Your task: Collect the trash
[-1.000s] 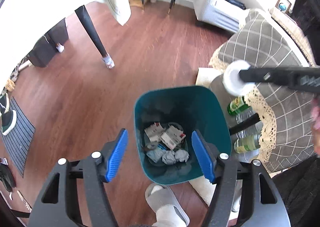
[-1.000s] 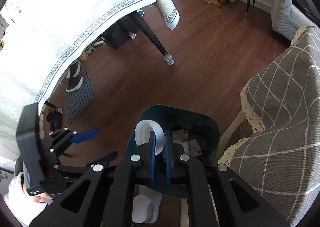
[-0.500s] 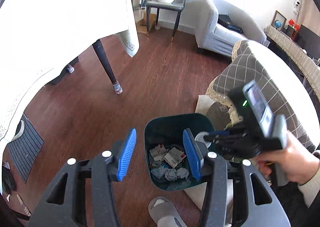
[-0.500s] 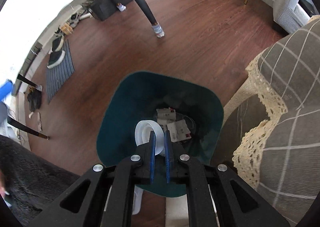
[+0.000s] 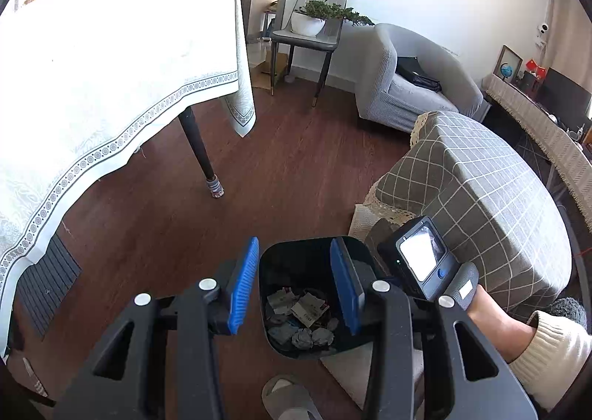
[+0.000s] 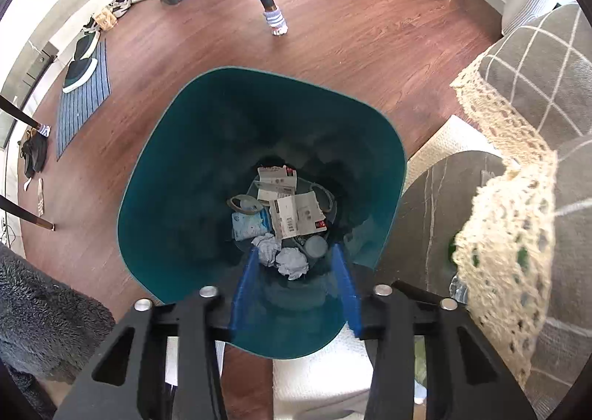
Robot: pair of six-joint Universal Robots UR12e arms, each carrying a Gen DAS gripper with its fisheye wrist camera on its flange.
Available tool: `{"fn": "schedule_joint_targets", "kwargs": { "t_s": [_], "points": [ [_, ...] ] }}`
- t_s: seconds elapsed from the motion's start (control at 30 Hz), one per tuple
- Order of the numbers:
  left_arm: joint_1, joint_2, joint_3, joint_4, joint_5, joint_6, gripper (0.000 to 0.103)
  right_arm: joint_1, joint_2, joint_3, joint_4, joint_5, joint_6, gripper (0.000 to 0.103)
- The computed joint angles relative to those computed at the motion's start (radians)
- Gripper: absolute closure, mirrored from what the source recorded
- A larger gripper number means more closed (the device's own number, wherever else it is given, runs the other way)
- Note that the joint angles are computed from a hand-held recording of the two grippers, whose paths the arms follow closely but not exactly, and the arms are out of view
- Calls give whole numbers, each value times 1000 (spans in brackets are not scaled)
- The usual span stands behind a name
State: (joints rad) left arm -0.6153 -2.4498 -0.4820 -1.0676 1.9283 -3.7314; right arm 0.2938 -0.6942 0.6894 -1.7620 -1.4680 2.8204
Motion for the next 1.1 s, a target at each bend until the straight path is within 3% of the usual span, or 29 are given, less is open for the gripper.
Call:
{"fn": "schedule_joint_targets", "kwargs": {
  "t_s": [0.27, 0.33, 0.53, 0.67, 0.83, 1.0, 1.1],
  "points": [
    [-20, 11, 2, 15, 41, 0, 53, -1, -81, 108, -153, 36, -5, 60],
    [-25, 19, -8, 24, 48, -4, 40, -4, -104, 134, -193, 54, -3, 60],
    [-42, 37, -28, 65, 76, 15, 26, -17, -201, 247, -368, 100, 14, 60],
    [-59, 34, -16, 81, 131, 36, 15, -28, -260, 313, -476, 103, 45, 60],
    [-75, 33, -12, 100, 184, 43, 7, -49, -347, 422, -628, 78, 80, 34],
    [-85, 15, 20, 117, 239, 73, 6, -87, -428, 529, -749, 36, 141, 26],
    [-94, -9, 56, 130, 253, 134, 5, -115, -473, 595, -818, -5, 209, 14]
  ]
}}
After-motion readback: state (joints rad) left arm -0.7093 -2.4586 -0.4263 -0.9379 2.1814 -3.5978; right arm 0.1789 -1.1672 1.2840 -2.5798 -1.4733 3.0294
